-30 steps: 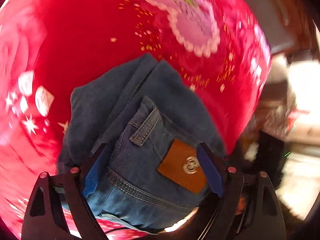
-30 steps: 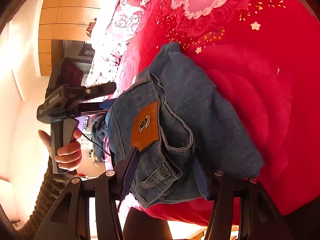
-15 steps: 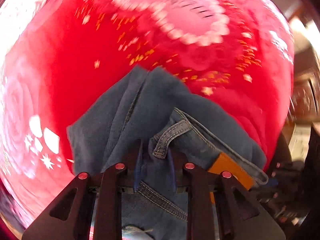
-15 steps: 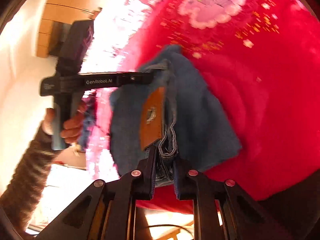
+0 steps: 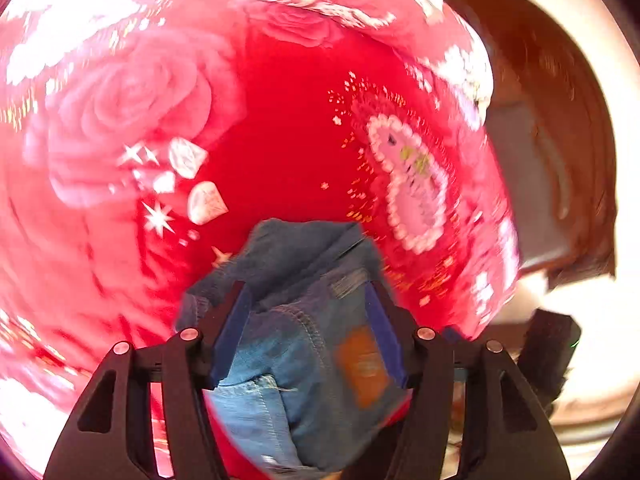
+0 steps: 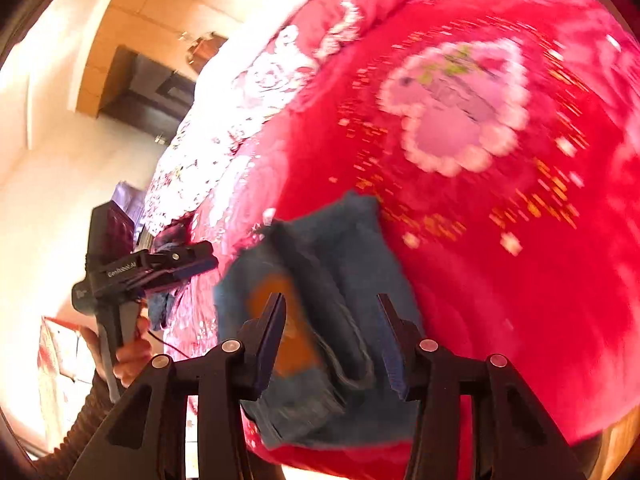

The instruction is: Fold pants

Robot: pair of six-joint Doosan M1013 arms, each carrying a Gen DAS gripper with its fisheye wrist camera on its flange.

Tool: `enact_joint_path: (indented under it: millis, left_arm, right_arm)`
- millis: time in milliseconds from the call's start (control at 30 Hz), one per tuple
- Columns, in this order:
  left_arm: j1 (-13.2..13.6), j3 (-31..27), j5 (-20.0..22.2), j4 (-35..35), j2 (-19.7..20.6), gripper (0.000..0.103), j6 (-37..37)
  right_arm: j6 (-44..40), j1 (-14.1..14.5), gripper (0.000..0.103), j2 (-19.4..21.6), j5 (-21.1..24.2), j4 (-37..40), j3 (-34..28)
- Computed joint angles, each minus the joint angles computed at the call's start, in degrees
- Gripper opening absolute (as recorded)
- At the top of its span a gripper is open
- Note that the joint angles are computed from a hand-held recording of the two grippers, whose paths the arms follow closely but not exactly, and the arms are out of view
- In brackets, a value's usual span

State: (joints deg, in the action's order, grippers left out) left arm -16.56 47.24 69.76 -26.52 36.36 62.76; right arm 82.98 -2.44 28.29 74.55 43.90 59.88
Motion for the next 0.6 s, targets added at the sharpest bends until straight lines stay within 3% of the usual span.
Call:
enact_joint_path:
  millis: [67, 200, 400, 533, 567, 600]
  left_arm:
    - [-0.2, -3.3, 2.8, -2.8, 2.0, 0.058, 1.5]
    - [-1.4, -5.1, 4.1, 6.9, 1.4, 0.058, 2.0]
    - [-0.4, 8.3, -0.7, 7.8, -5.2, 0.058, -3.1]
    - [0.8, 16.1, -4.2, -0.4, -6.9, 0.059, -4.7]
    - [0.8, 16.9, -4.8, -1.1, -6.9, 0.059, -5.4]
    - [0.5, 16.8, -5.2, -0.7, -6.8, 0.058, -6.3]
  right_arm:
    - [0.8, 1.3, 0.048, 1.5, -0.4, -1.1, -2.7]
    - [1.2, 2.4, 0.060, 4.2, 1.0, -2.8, -6.6]
    - [-2.7, 4.3, 0.060, 8.5, 7.0, -4.2, -10.8]
    - [-4.5, 6.0, 0.060, 11.1, 9.0, -7.1, -12.1]
    - [-4.9, 6.3, 0.055, 11.4, 9.4, -7.8, -12.2]
    - [-6.2, 6.6, 0.032, 11.4, 9.0, -8.0, -12.1]
